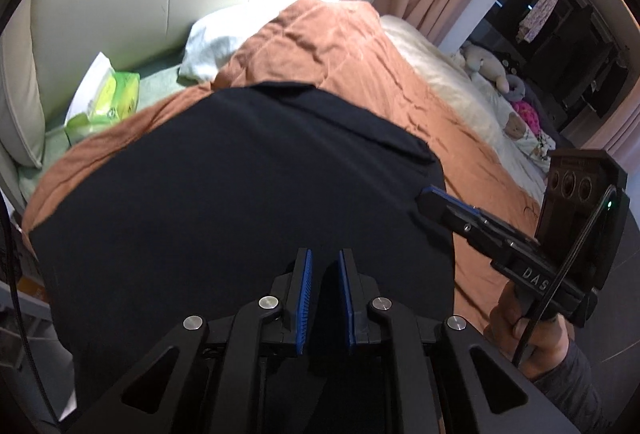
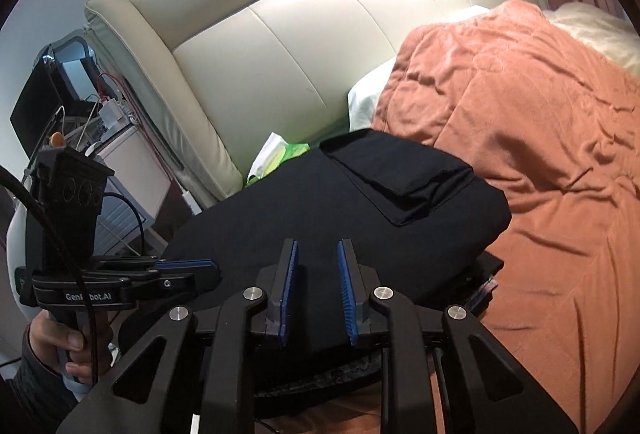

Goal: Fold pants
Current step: 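Lower the pants onto the stack and open the left tool while the right tool presses them, then open the right tool and withdraw both tools from the stack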

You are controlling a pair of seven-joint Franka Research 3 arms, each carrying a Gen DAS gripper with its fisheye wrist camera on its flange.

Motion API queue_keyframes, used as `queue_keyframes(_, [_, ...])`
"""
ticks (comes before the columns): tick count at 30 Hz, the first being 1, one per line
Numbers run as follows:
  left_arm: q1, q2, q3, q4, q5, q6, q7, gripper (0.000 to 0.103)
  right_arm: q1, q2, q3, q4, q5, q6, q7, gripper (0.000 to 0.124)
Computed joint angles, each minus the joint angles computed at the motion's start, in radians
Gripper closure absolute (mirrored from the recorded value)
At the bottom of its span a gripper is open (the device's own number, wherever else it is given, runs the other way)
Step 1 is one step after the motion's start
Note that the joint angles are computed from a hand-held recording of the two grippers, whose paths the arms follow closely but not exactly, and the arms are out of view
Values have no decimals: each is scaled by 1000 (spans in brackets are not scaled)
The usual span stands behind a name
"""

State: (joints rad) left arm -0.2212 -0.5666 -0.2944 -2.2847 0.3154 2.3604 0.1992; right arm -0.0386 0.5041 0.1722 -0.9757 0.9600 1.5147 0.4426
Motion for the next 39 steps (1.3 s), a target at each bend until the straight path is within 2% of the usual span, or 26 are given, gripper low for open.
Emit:
queue_keyframes(2, [0,11,-5,0,-2,-7,-7,89,15,38,-1,52,-30,-5,10,107])
queue_keyframes(7, [-4,31,-10,-9,-6,11,-34,89,25,27,-3,27,-71,29,-34,107])
queue_keyframes(12, [-12,45,-19,-18,-3,24,-72,90,36,-26,-20,-71,-97,87,-83,107])
queue_keyframes(13, [-14,50,-21,-18,-2,23,-77,90,40,-24,-25,-64,-110,76,-68,107])
queue_keyframes(20, [-19,53,-57,3,33,-22,-155,91,40,-116,-43,-181,-91,120,-99,107])
queue_keyframes(22, [-26,54,-74,26,47,-64,-171,91,39,-138,-54,-197,-92,110,-114,107])
queue_keyframes(29, [-59,30,-99,31,73,-74,-249,90,19,-169,-89,-208,-105,55,-126,107])
queue_keyframes(35, [-83,73,-132,108,95,-144,-277,90,-44,-152,-106,-142,-66,-19,-123,106])
queue_keyframes(37, [-90,99,-144,150,109,-182,-280,87,-67,-161,-114,-138,-59,-25,-136,106])
queue_keyframes(38, [-92,114,-151,172,119,-204,-282,80,-81,-157,-117,-123,-52,-42,-136,106])
queue_keyframes(39, [-94,135,-162,205,129,-243,-283,66,-93,-158,-119,-118,-46,-52,-137,106])
